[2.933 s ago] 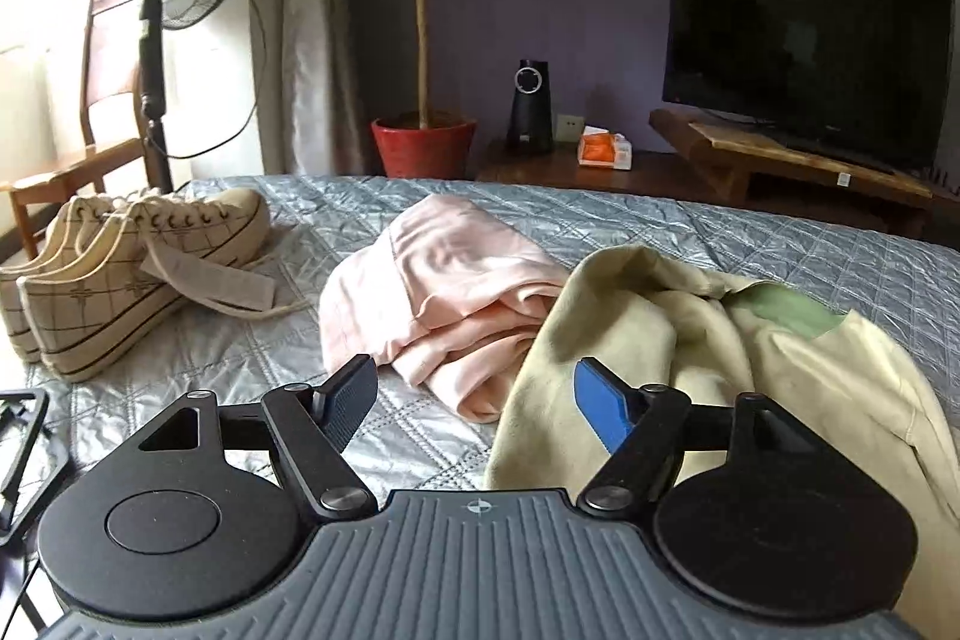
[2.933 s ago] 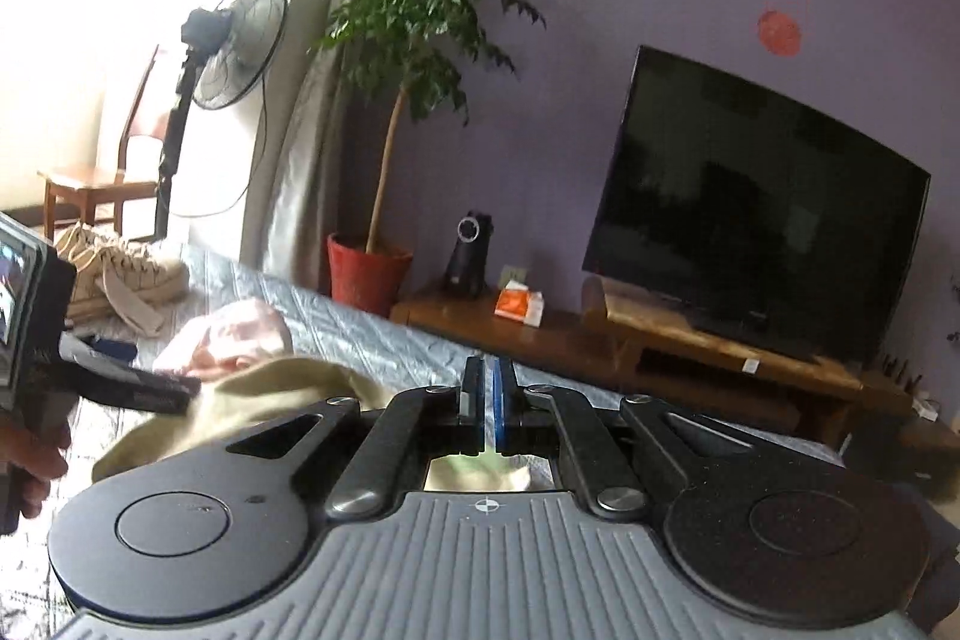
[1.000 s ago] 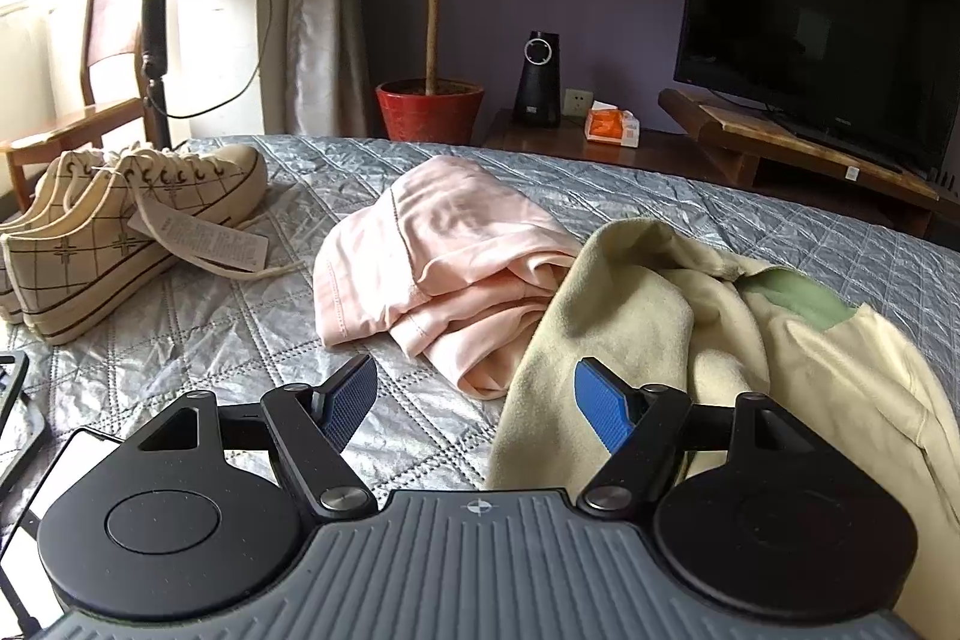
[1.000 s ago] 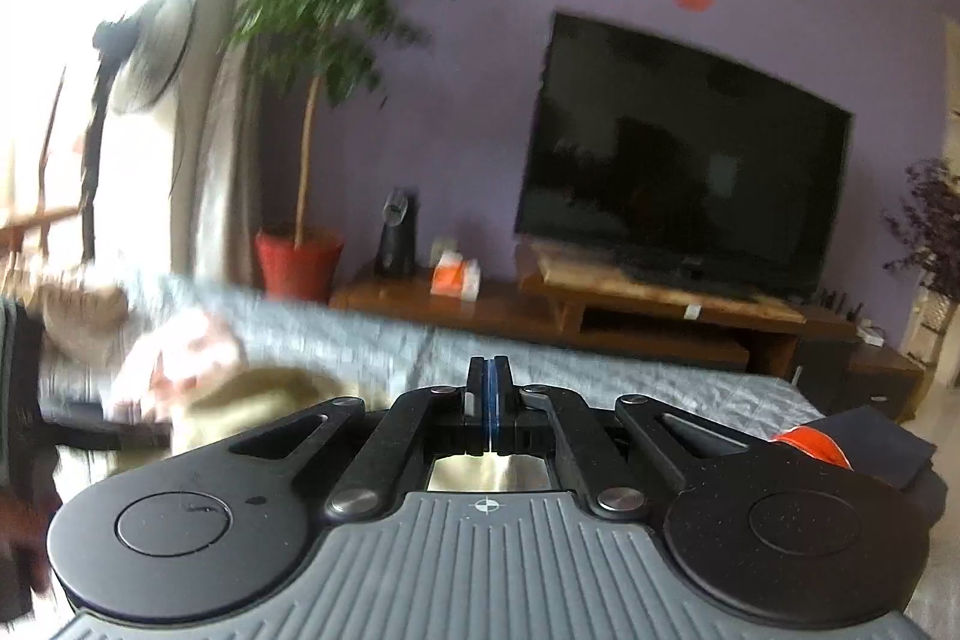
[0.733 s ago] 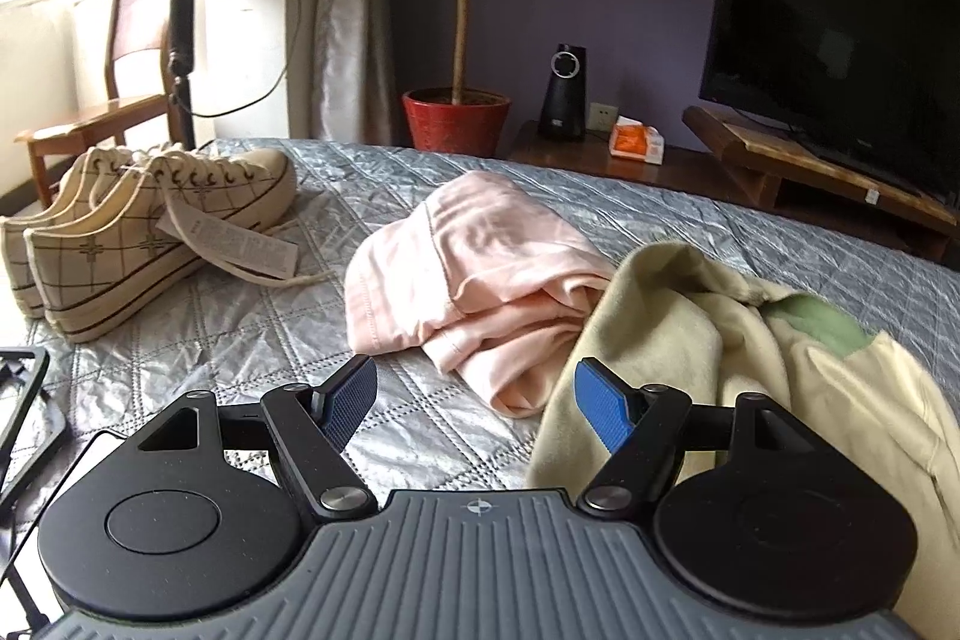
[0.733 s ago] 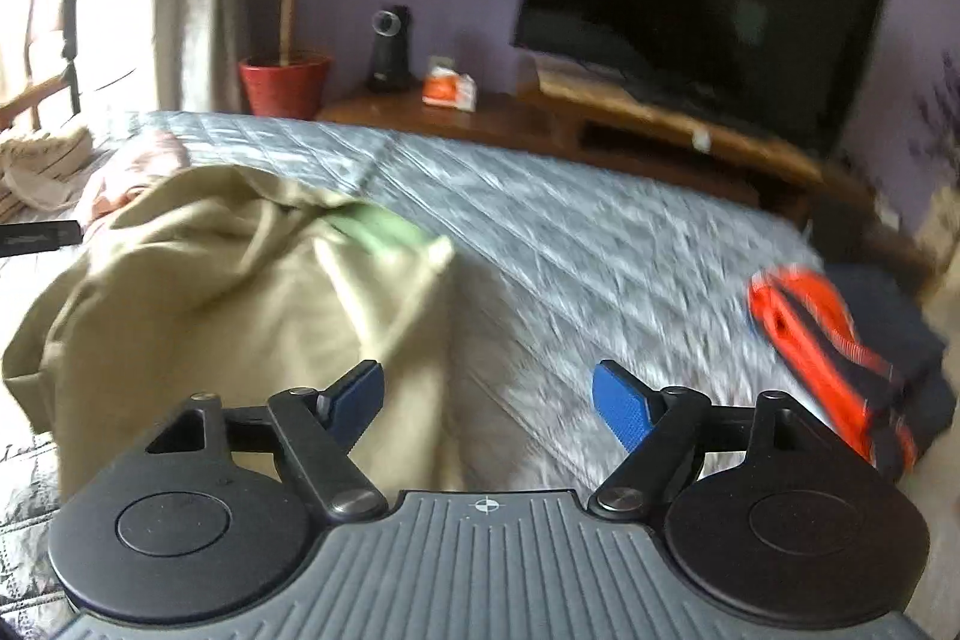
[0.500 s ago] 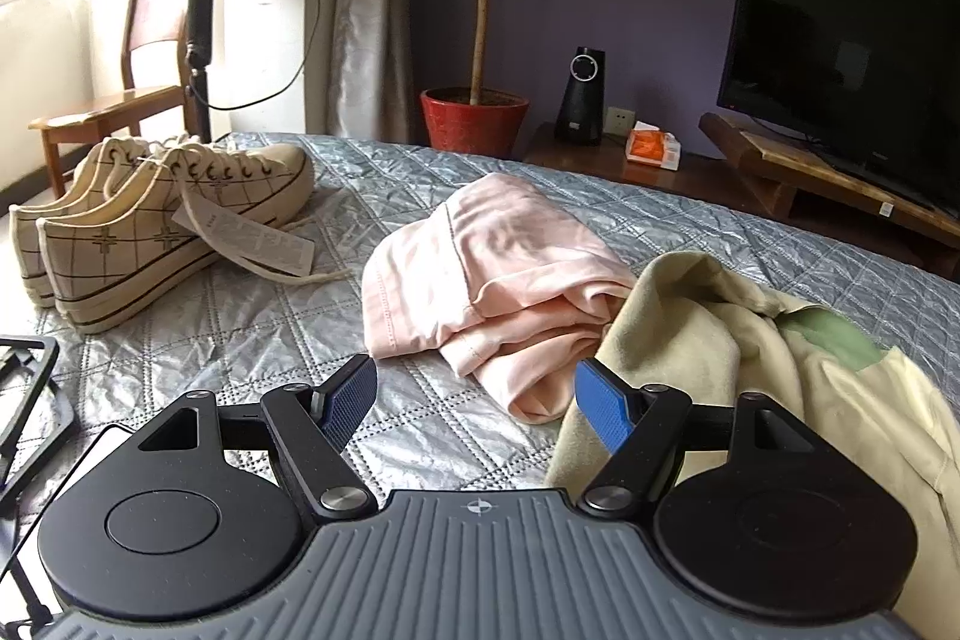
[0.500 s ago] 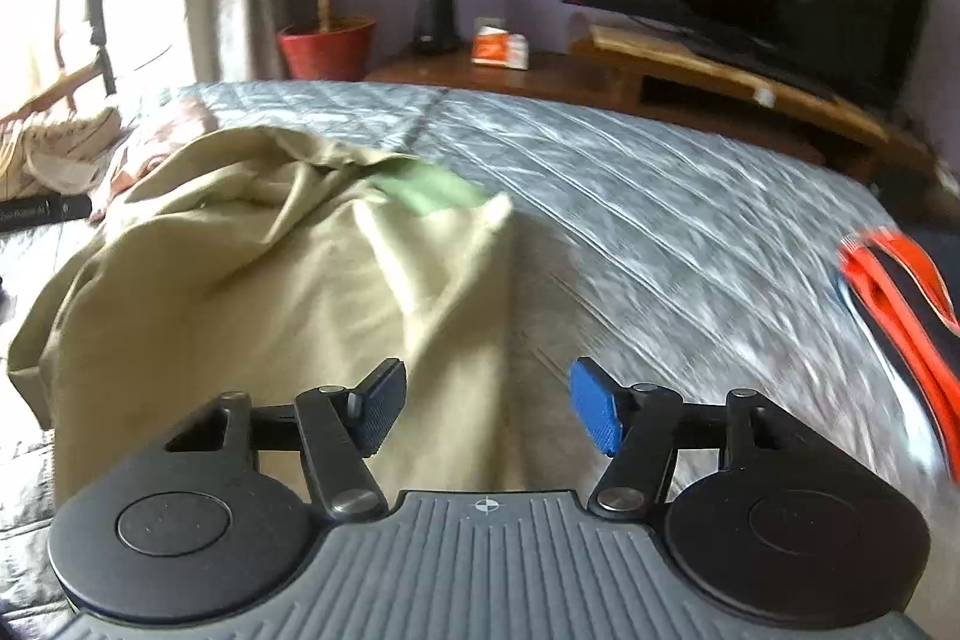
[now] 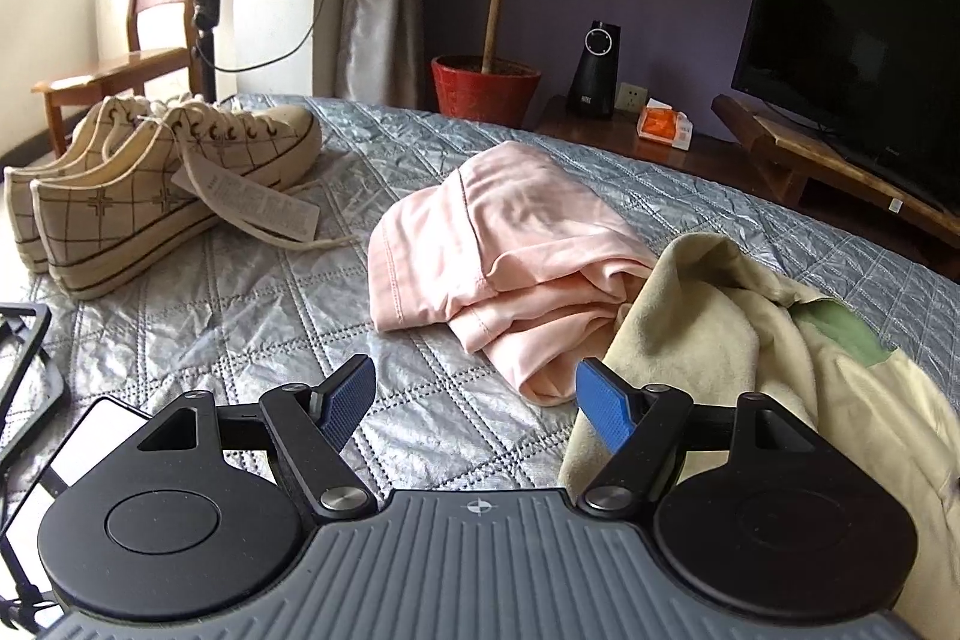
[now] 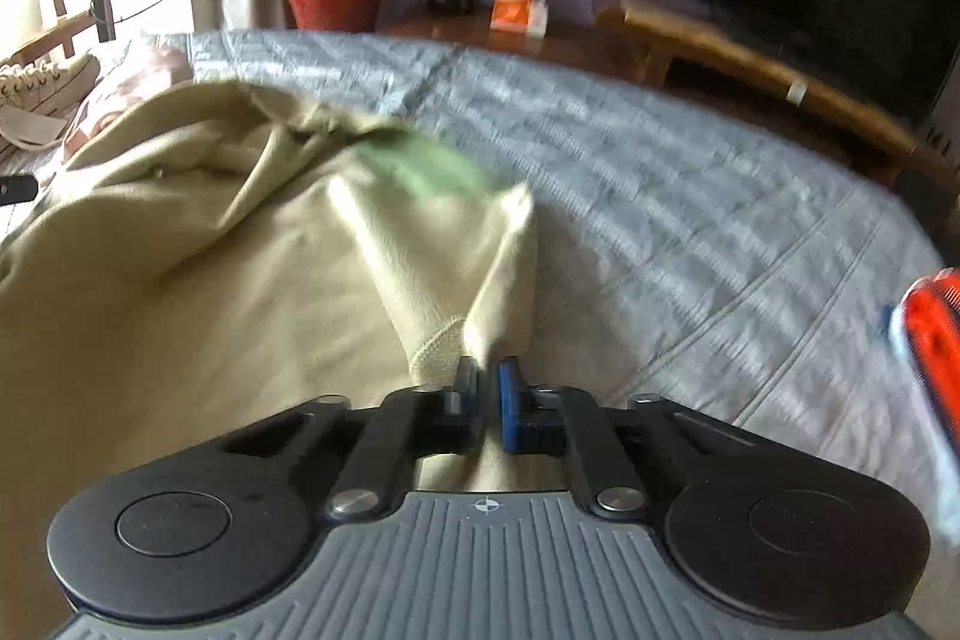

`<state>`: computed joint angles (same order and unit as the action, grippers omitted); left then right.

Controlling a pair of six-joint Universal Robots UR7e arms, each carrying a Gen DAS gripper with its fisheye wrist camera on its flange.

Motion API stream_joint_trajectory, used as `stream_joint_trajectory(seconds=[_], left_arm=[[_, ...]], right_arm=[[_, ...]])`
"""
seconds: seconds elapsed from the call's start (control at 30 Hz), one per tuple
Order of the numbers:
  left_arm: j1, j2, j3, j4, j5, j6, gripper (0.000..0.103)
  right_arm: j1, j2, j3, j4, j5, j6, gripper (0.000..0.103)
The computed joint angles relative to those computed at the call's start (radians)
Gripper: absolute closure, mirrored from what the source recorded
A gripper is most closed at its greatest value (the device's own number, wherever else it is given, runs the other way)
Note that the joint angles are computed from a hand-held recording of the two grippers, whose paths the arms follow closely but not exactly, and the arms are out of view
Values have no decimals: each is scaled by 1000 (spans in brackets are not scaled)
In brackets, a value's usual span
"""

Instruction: Fold clothes

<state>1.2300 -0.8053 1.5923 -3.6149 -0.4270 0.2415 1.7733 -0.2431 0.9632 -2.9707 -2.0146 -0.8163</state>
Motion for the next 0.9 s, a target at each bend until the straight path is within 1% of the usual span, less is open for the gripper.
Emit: stream_joint_trajectory(seconds=[0.07,0.23,0.33,0.4,0.43,0.53,0.57,0.6,0.67,0.7,0.73,0.77,0.8,0.87,0.9], left_arm=[[1,-3,2,11,1,-16,23],[0,-4,2,12,5,-21,23],[2,-7,3,23,7,-33,23],[2,-9,4,27,6,-40,23],[2,-9,4,27,5,-41,23],[1,-8,5,20,2,-33,23],[1,-7,3,16,3,-27,23],[1,-5,1,10,5,-20,23],[1,-2,-5,-1,9,-13,23],[0,2,-11,-13,14,-6,23],[-1,6,-17,-27,20,4,23],[-2,11,-24,-42,27,14,23],[-4,19,-33,-67,33,42,23],[-9,42,-61,-138,49,132,22],[-10,51,-72,-164,57,169,22]], right_arm=[[4,-6,-1,-22,8,-15,96],[13,-5,-52,-53,4,-119,96],[19,7,-75,-134,-15,-250,96],[21,20,-90,-193,-46,-320,96],[19,40,-120,-201,-75,-353,95],[11,127,-253,-205,-184,-464,94],[8,142,-272,-249,-179,-485,94],[6,138,-261,-296,-151,-483,93],[9,112,-213,-350,-89,-427,92],[12,95,-196,-340,-63,-386,92],[10,56,-137,-289,-16,-323,91],[13,28,-106,-199,19,-281,90],[13,7,-78,-136,60,-254,87],[23,22,-73,-107,91,-289,81],[26,36,-80,-98,113,-287,74]])
